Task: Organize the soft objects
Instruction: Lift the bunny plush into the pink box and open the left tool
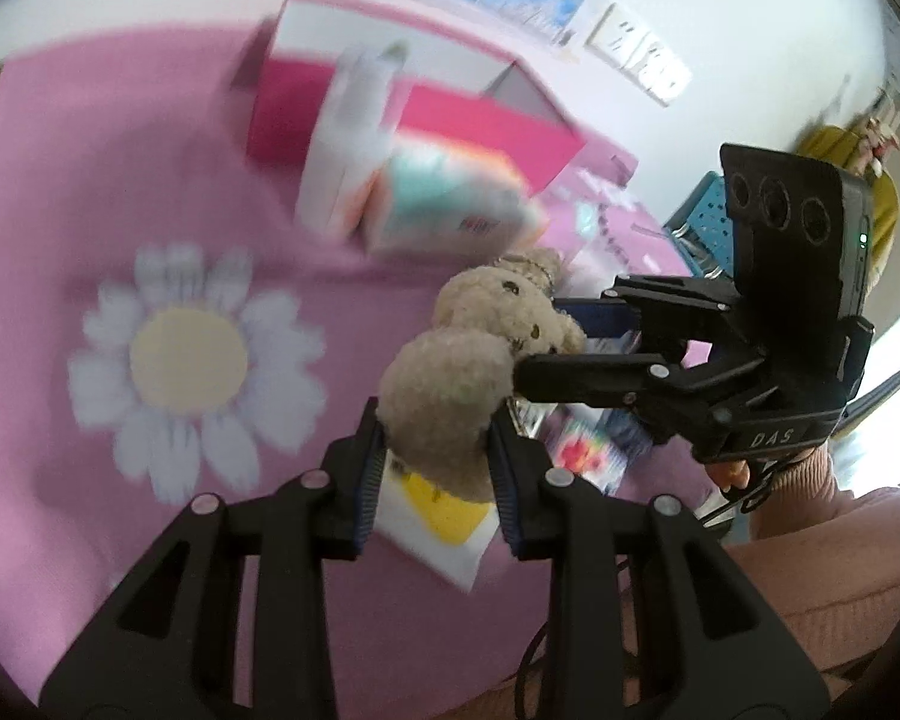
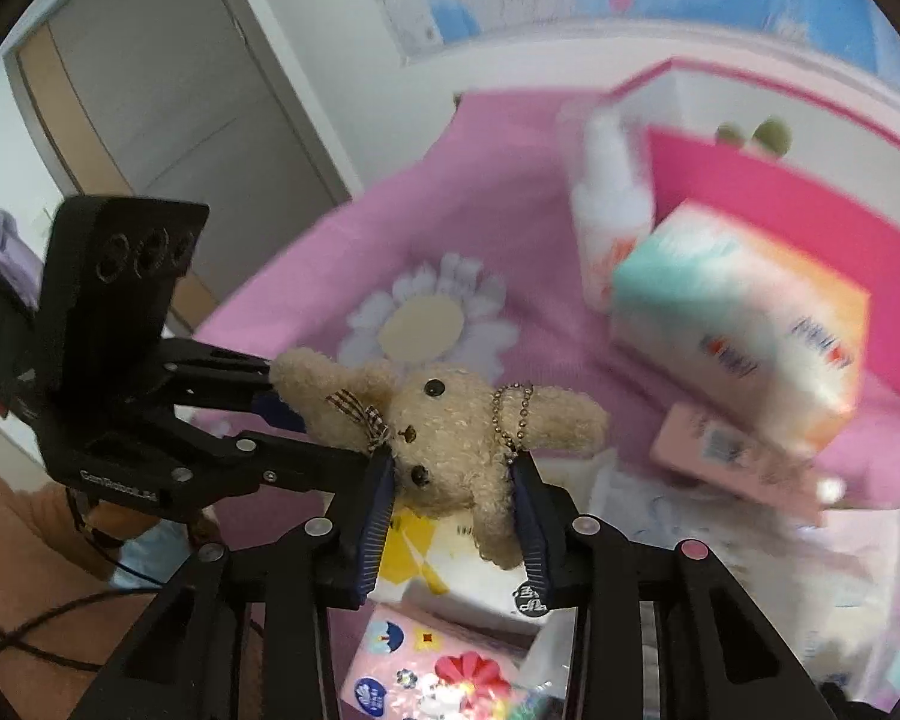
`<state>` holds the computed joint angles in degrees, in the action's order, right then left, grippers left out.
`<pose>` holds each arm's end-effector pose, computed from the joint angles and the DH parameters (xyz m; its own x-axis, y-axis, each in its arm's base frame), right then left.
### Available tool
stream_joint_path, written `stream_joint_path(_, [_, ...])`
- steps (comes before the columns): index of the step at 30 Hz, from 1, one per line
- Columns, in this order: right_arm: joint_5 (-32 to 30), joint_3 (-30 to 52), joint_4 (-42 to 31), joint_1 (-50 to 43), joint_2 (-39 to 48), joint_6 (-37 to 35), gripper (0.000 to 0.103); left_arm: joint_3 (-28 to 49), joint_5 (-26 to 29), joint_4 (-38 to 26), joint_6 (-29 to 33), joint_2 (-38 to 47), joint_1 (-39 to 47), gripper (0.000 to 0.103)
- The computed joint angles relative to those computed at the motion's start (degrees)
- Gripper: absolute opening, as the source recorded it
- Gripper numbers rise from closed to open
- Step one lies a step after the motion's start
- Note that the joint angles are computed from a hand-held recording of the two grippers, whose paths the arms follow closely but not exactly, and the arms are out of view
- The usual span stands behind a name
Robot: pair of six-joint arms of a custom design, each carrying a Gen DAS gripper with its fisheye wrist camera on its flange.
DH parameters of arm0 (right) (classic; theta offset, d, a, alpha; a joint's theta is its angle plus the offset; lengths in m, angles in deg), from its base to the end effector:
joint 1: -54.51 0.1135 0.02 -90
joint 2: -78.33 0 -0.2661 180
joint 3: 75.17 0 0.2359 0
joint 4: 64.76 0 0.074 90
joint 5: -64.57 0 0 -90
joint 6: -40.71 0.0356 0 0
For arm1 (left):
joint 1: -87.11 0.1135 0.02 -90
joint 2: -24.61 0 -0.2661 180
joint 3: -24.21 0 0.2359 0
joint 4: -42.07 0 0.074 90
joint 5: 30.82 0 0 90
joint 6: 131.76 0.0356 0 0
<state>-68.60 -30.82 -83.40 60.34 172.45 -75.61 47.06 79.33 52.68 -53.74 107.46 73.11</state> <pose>0.2246 0.0474 0.1059 -0.6852 -0.3950 -0.6119 -0.7010 0.5855 0.4071 0.1666 -0.0542 0.0917 -0.8129 0.0018 -0.5824 0.2821 0.8761 -0.3909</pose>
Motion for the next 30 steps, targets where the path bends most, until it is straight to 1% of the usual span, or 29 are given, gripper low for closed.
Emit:
stream_joint_path(1, [-1.40,0.55,-1.65,-1.61,-0.98,-0.71,0.037,1.36,-0.76,-2.83,0.27,-3.03,-0.85,0.035])
stream_joint_path(4, [-4.54,1.71,-4.90,-6.09,-5.37,-1.72,0.037,6.49,-3.67,-8.78,1.57,-7.18,-3.63,0.035])
stream_joint_path(7, [-6.67,3.97,-7.17,-10.14,-8.28,-1.66,0.037,13.13,-4.82,-12.84,3.43,-6.01,-4.49,0.035])
stream_joint_path(10, [-7.95,7.67,-7.76,-13.56,-7.79,-0.43,0.037,20.68,-7.29,-15.40,5.41,-2.38,-5.78,0.035])
stream_joint_path(14, [-8.16,13.55,-6.59,-16.22,-4.22,3.06,0.037,32.89,-8.70,-19.65,6.37,5.96,-6.64,0.035])
stream_joint_path(16, [-7.37,16.61,-5.22,-16.47,-1.50,5.26,0.037,37.72,-10.35,-21.65,6.40,9.31,-6.96,0.035])
stream_joint_path(20, [-5.13,23.25,-3.47,-15.38,5.31,9.38,0.037,47.49,-11.34,-26.79,6.26,17.30,-6.29,0.035])
stream_joint_path(25, [-1.97,30.64,-3.74,-13.54,13.75,11.53,0.037,56.38,-13.38,-32.58,5.62,25.04,-5.50,0.036])
stream_joint_path(29, [0.14,35.90,-4.50,-12.09,19.94,13.05,0.038,61.40,-16.19,-36.11,4.58,29.27,-5.42,0.036])
stream_joint_path(30, [0.60,36.83,-4.94,-11.87,20.91,13.00,0.039,61.74,-16.66,-36.17,4.26,29.66,-5.35,0.036])
